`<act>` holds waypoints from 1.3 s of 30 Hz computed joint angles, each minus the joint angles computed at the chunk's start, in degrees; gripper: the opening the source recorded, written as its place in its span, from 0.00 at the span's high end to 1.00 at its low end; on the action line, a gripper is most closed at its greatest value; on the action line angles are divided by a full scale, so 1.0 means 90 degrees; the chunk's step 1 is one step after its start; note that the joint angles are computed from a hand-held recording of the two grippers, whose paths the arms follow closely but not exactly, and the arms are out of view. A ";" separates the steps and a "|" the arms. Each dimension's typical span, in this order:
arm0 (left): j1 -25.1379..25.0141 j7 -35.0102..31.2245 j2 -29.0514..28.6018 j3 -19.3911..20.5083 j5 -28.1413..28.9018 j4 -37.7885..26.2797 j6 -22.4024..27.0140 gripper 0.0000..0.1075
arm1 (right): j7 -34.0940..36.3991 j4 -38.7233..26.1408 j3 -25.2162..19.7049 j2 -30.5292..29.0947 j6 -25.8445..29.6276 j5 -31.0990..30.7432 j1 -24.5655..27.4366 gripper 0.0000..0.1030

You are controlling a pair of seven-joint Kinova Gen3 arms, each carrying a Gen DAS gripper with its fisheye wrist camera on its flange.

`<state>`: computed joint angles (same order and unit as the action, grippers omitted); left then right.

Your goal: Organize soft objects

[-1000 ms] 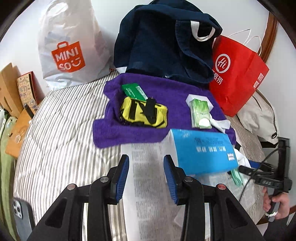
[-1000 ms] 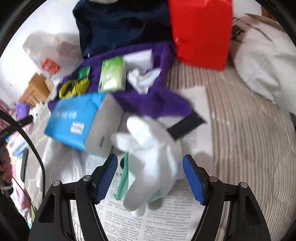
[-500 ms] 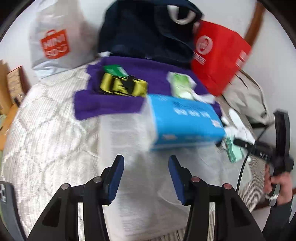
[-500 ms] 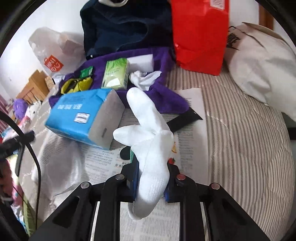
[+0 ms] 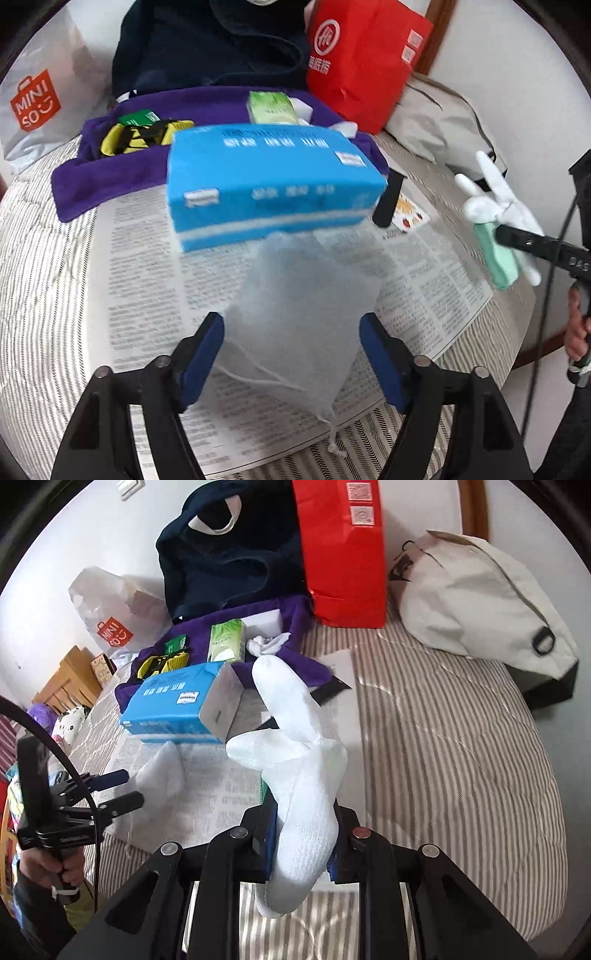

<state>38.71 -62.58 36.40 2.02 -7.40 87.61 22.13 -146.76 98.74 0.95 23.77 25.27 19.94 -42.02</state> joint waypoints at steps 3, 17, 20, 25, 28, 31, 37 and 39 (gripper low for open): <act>0.0059 -0.0001 0.0056 0.0011 -0.0022 -0.0003 -0.0030 0.23 | -0.0162 0.0192 0.0049 -0.0133 -0.0039 0.0046 -0.0074 0.79; 0.1296 0.1608 0.0459 -0.1198 -0.1483 -0.0496 0.0529 0.45 | 0.0075 0.0110 -0.0183 -0.0009 -0.0055 -0.0165 0.0069 0.79; 0.1212 0.1733 0.0397 -0.1120 -0.1591 -0.0418 0.0474 0.67 | 0.0169 0.0090 -0.0194 0.0020 -0.0084 -0.0238 0.0097 0.79; 0.0967 0.1809 0.0293 -0.0901 -0.1527 -0.0305 0.0397 0.90 | 0.0301 0.0031 -0.0192 0.0045 -0.0074 -0.0333 0.0106 0.79; 0.0842 0.1827 0.0221 -0.0810 -0.1412 -0.0208 0.0327 0.91 | 0.0401 -0.0008 -0.0224 0.0056 -0.0087 -0.0402 0.0141 0.79; 0.0753 0.1888 0.0096 -0.0767 -0.1308 -0.0041 0.0176 0.92 | 0.0457 -0.0064 -0.0220 0.0067 -0.0062 -0.0436 0.0118 0.79; 0.0923 0.2115 -0.0246 -0.0987 -0.1320 0.0304 -0.0036 0.92 | 0.0657 -0.0194 -0.0302 0.0116 -0.0034 -0.0625 0.0201 0.79; 0.0946 0.2189 -0.0309 -0.1027 -0.1349 0.0335 -0.0014 0.92 | 0.0680 -0.0226 -0.0283 0.0126 -0.0013 -0.0648 0.0190 0.79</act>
